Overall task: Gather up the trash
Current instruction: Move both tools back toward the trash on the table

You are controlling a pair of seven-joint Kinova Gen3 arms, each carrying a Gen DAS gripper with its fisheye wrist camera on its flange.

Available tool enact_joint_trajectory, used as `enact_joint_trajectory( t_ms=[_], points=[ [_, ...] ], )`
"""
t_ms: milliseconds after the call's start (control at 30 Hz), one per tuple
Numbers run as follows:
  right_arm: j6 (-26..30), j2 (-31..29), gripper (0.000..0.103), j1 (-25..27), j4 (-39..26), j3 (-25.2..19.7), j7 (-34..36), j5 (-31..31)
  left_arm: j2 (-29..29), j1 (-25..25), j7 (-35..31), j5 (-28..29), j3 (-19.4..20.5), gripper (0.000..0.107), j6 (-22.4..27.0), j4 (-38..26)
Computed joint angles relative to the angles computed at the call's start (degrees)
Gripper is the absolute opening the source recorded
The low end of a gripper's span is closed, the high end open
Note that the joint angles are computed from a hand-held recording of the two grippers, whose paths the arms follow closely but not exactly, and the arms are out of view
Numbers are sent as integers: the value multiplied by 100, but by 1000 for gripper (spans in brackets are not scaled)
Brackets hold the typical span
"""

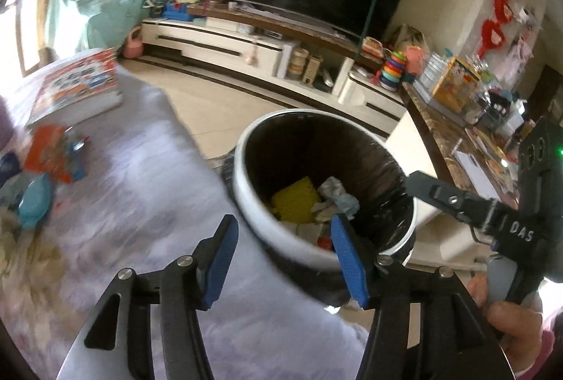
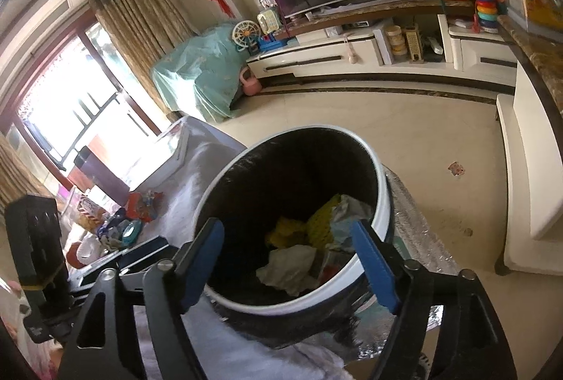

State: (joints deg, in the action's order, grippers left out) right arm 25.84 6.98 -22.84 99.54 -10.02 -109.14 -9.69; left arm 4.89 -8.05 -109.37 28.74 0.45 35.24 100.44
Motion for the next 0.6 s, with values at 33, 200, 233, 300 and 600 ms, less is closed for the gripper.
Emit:
enact_joint_trajectory(
  t_ms=[33,200,233,300,600],
  points=[
    [-58,-34,82,-39,45,0,-64,39,-139,-34,-35,70,-28,57,-90,196],
    [-513,-210,82,-325,359,-83,-447,284,-711,-53,44,190,-282,60,-321,958],
    [-534,-212,83,-360,374,-102,-481,317,-791,-50,58,182,-349,60,-322,1052],
    [-571,-192,83,-454,391,-158,-556,351,-989,-52,158,122,-475,61,-320,1271],
    [-531,77,84,-806,263,-371,-549,317,-1812,-130,706,-338,-950,61,-142,1879]
  ],
)
